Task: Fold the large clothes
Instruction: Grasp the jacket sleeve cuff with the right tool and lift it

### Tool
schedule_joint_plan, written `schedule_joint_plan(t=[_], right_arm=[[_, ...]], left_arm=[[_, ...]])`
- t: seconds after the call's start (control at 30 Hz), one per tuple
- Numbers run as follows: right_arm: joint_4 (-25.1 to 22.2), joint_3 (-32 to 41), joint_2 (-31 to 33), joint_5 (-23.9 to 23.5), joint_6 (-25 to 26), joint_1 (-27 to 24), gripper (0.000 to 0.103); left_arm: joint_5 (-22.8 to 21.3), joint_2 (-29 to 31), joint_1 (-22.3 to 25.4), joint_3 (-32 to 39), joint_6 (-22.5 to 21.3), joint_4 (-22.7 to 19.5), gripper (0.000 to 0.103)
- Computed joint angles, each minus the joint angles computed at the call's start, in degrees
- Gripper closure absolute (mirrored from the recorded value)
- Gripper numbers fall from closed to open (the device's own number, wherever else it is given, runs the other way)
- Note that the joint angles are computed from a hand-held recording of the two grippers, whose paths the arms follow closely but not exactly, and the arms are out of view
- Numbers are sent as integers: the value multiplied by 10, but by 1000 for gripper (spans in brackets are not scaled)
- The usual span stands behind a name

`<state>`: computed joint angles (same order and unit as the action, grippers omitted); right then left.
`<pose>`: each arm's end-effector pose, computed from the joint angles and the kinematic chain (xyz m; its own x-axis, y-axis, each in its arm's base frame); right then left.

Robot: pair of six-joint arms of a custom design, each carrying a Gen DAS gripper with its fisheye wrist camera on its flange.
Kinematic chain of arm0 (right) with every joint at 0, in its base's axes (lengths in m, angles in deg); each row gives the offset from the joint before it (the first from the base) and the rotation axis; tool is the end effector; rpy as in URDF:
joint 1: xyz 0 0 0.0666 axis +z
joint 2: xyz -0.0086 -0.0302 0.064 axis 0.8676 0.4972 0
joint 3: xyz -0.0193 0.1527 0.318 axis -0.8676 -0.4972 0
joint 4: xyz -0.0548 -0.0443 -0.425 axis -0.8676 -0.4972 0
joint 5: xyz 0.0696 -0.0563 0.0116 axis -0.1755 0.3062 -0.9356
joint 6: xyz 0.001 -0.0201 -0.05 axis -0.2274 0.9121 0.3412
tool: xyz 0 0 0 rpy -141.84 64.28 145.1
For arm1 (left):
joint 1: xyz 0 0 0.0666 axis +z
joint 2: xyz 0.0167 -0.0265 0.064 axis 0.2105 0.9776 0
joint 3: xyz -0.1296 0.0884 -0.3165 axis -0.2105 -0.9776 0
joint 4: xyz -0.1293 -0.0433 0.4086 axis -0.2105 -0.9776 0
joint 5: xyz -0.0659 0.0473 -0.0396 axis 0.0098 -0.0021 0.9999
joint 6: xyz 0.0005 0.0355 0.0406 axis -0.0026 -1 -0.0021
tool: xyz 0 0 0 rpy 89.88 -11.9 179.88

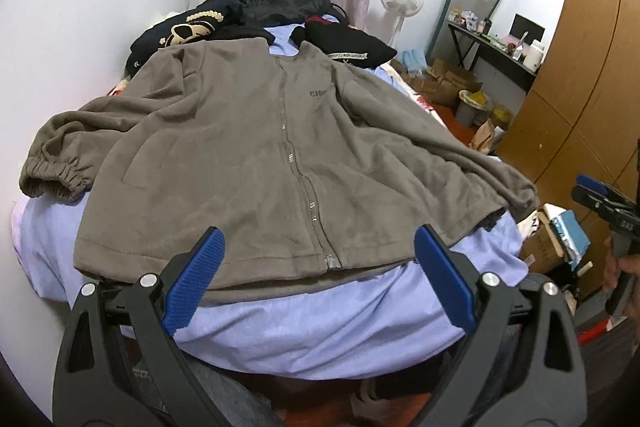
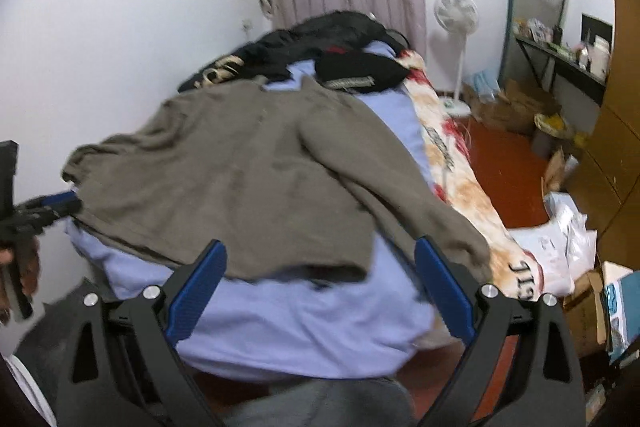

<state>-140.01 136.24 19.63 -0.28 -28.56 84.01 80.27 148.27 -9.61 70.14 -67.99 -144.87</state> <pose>0.4134 0.1722 0.6027 -0.6747 0.0203 -0.7378 -0.0239 0.9985 0.0494 0.4024 -0.1626 0.5994 -0.7027 0.0813 -0.7068 0.2718 0.9488 -0.1611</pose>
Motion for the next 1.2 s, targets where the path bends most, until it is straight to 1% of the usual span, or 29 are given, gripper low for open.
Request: schedule_joint_plan(t=[0.03,0.07,0.13,0.17,0.23,0.27,0.33,0.37,0.4,0.43,0.5,0.53,0.6,0.63,0.67,0.7,0.73,0.77,0.8,0.83,0.87,0.9,0.93,0.97,1.03,1.07,1.13,1.17,1.2], right_arm=[[9,-24,-11,-12,9,-20,10],[15,-46,-18,-33,16,-44,10],[27,-86,-26,-67,7,-89,10],[34,-104,-32,-83,-5,-109,10],[77,-162,-53,-158,-56,-165,10],[97,-180,-57,-186,-76,-185,10],[131,-199,-58,-214,-97,-205,10],[157,-209,-58,-226,-109,-214,10],[187,-220,-55,-242,-133,-225,10],[203,-225,-47,-258,-156,-235,10],[215,-225,-26,-271,-188,-246,10],[216,-225,-18,-270,-196,-251,10],[239,-237,-8,-275,-225,-251,10],[254,-244,-5,-278,-237,-252,10],[270,-252,-5,-271,-251,-251,9],[274,-252,-3,-266,-258,-248,6],[269,-246,2,-260,-261,-246,6],[250,-229,12,-257,-265,-244,6],[246,-222,15,-272,-267,-246,10],[250,-216,19,-298,-266,-250,39],[241,-206,23,-327,-264,-253,70],[204,-176,36,-317,-259,-249,83],[184,-154,41,-294,-245,-242,83],[176,-138,42,-288,-230,-237,83],[137,-80,59,-274,-205,-227,83],[126,-54,66,-269,-195,-223,84],[85,35,100,-235,-164,-207,84],[70,84,121,-225,-155,-198,84],[61,119,138,-224,-153,-192,84]], left_arm=[[1,2,-2,-1,-1,0,10],[4,5,-5,-1,-3,0,10],[14,8,-9,-3,-7,1,10],[11,13,-14,1,-6,-3,10],[14,17,-19,4,-5,-5,10],[26,19,-19,4,-10,0,10],[48,22,-18,-2,-28,16,10],[62,25,-16,-5,-44,32,10],[69,27,-16,-9,-54,45,10],[75,35,-16,-7,-67,56,10],[82,68,-17,16,-96,59,10],[82,89,-19,32,-108,61,10],[76,131,-22,66,-127,57,10],[73,151,-22,84,-131,57,10],[73,164,-21,94,-127,63,10],[80,175,-18,102,-117,69,10],[90,188,-14,112,-107,74,10],[99,200,-9,121,-101,78,10],[102,206,-8,126,-102,82,10],[103,214,-6,132,-107,87,10],[102,222,-5,139,-114,92,10],[98,230,-4,145,-124,97,10],[94,234,-1,146,-132,100,10],[91,233,2,140,-135,104,10],[94,226,9,124,-135,109,10],[94,216,15,108,-138,108,10],[86,205,19,91,-151,108,10],[71,199,21,84,-163,107,10],[52,198,19,84,-169,105,10]])
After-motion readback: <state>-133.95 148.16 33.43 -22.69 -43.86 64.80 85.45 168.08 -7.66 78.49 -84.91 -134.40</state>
